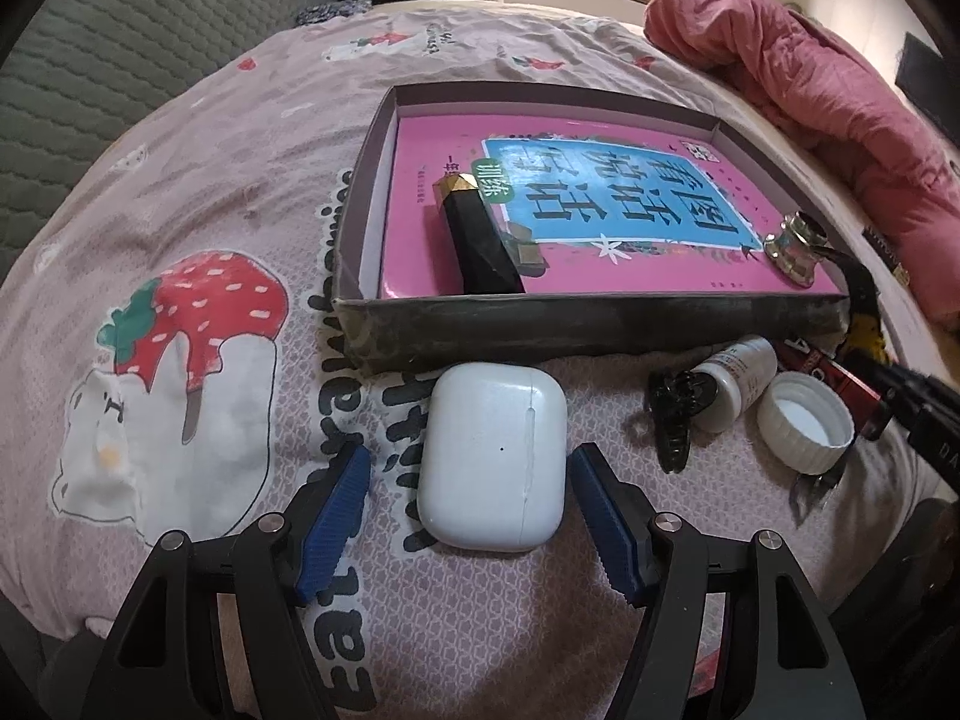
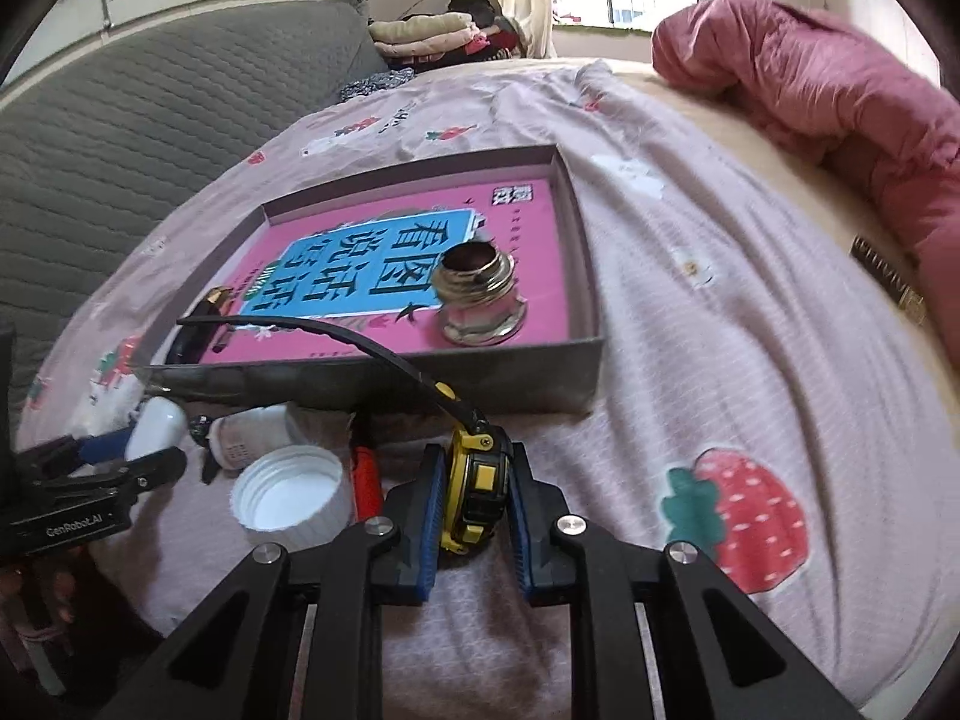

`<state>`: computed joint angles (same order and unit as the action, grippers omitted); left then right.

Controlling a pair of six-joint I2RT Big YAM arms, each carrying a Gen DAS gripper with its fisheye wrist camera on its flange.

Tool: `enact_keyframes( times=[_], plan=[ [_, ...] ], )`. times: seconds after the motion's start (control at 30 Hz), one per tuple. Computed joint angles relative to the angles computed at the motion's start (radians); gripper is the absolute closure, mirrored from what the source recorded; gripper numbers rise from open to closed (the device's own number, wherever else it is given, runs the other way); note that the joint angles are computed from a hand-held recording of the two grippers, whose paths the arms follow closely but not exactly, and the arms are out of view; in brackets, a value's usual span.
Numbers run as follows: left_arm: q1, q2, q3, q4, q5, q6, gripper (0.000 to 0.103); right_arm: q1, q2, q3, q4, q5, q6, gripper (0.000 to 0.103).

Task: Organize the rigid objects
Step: 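Close the right tool on the yellow-faced black-strap watch while the left tool approaches the earbuds case, then close the left tool on the white earbuds case while the right tool holds the watch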

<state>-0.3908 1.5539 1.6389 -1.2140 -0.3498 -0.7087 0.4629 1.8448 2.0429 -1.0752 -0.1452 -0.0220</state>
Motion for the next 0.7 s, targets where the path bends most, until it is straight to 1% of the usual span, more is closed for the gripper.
enact_keyframes(
  times=[0.1,0.27,0.47,0.6,0.63,0.7],
  plan=[
    [-0.003,0.000,-0.004,0.006,-0.011,0.005,0.032,0.006,-0.005,-0.009,0.016,0.052,-0.034,0.083],
    [-0.004,-0.004,-0.011,0.018,-0.020,0.009,0.032,0.014,-0.009,-0.016,0.036,0.114,-0.075,0.083],
    [-0.002,-0.008,-0.018,0.030,-0.021,0.013,0.033,0.014,-0.030,-0.045,0.072,0.182,-0.102,0.083],
    [-0.001,-0.013,-0.021,0.039,-0.018,0.018,0.043,0.019,-0.048,-0.067,0.112,0.236,-0.135,0.084],
    [-0.001,-0.014,-0.021,0.042,-0.016,0.019,0.046,0.020,-0.051,-0.070,0.118,0.243,-0.140,0.084],
    [-0.003,-0.013,-0.020,0.044,-0.014,0.026,0.048,0.020,-0.059,-0.079,0.133,0.241,-0.145,0.085]
  ],
)
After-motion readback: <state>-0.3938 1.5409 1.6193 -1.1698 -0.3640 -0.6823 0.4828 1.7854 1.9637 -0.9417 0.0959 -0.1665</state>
